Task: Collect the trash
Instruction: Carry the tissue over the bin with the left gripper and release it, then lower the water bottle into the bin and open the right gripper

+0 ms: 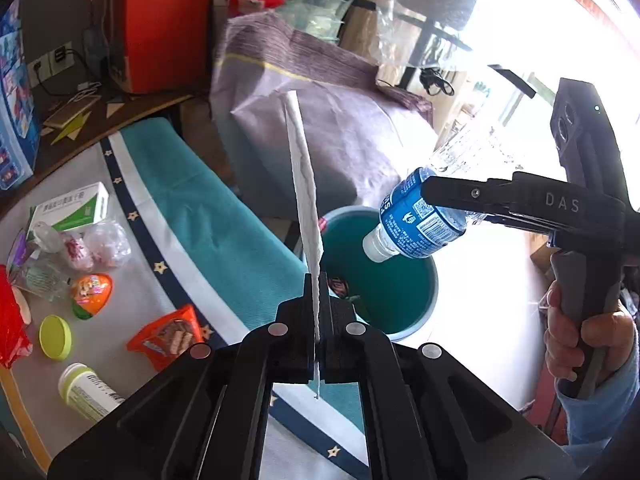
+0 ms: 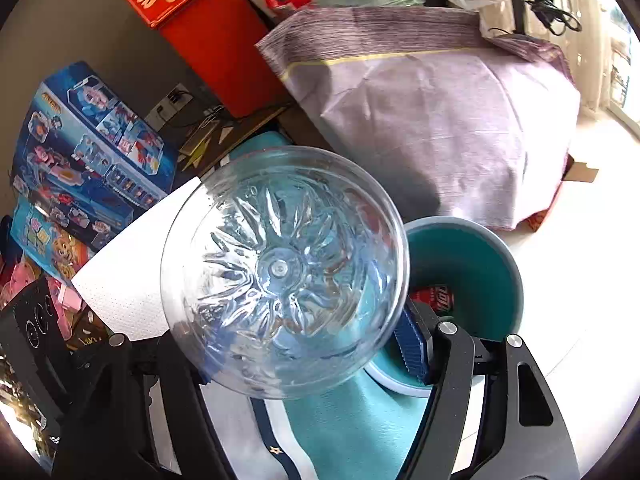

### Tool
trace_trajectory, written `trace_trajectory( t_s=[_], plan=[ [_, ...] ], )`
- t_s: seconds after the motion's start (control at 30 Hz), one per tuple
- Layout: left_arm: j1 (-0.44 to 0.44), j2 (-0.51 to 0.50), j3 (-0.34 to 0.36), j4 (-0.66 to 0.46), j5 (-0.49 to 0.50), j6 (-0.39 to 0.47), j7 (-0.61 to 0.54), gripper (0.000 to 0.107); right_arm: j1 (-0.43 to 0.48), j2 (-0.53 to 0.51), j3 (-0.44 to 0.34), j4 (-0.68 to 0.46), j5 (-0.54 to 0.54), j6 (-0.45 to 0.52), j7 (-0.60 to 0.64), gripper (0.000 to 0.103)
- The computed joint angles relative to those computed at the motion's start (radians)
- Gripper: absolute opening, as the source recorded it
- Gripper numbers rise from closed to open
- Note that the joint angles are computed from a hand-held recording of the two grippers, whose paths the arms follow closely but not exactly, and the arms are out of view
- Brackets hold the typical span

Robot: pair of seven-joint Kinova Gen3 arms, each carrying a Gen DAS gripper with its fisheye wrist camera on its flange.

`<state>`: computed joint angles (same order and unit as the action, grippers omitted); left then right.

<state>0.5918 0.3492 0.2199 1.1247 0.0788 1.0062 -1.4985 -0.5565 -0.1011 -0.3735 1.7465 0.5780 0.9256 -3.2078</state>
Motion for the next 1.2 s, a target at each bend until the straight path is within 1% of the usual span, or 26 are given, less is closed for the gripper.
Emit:
trace_trajectory(
  t_s=[0.17,0.37,0.57,0.73,0.83,0.9,1.0,1.13,1.2],
  plan=[
    [0.066,0.085,0.010,-0.101,-0.025,0.072,0.000,0.001,0.046,-0.092,-0.006,0.115,-0.036,-0.014,-0.050,0.066],
    [0.140,0.178,0.000,-0.200,-0.038,0.154,-0.005,0.001,0.124,-0.158,-0.018,0.212,-0.117,-0.054,-0.035,0.066],
    [0.181,0.278,-0.022,-0.308,-0.044,0.256,-0.002,0.002,0.189,-0.181,-0.016,0.273,-0.200,-0.114,0.014,0.066],
    [0.209,0.358,-0.049,-0.410,-0.057,0.350,0.009,0.006,0.225,-0.174,-0.002,0.306,-0.255,-0.166,0.067,0.066],
    [0.211,0.375,-0.065,-0.427,-0.062,0.366,0.023,0.022,0.237,-0.158,0.002,0.309,-0.276,-0.185,0.092,0.066],
    [0.210,0.367,-0.075,-0.411,-0.067,0.354,0.036,0.049,0.241,-0.151,0.007,0.311,-0.288,-0.193,0.108,0.066],
    [0.212,0.346,-0.082,-0.378,-0.083,0.320,0.046,0.060,0.244,-0.139,0.015,0.311,-0.300,-0.203,0.127,0.066],
    [0.217,0.331,-0.085,-0.367,-0.109,0.307,0.050,0.073,0.244,-0.124,0.024,0.308,-0.309,-0.206,0.142,0.066],
    [0.226,0.323,-0.089,-0.357,-0.126,0.302,0.054,0.085,0.243,-0.114,0.030,0.303,-0.312,-0.201,0.150,0.066]
  ],
)
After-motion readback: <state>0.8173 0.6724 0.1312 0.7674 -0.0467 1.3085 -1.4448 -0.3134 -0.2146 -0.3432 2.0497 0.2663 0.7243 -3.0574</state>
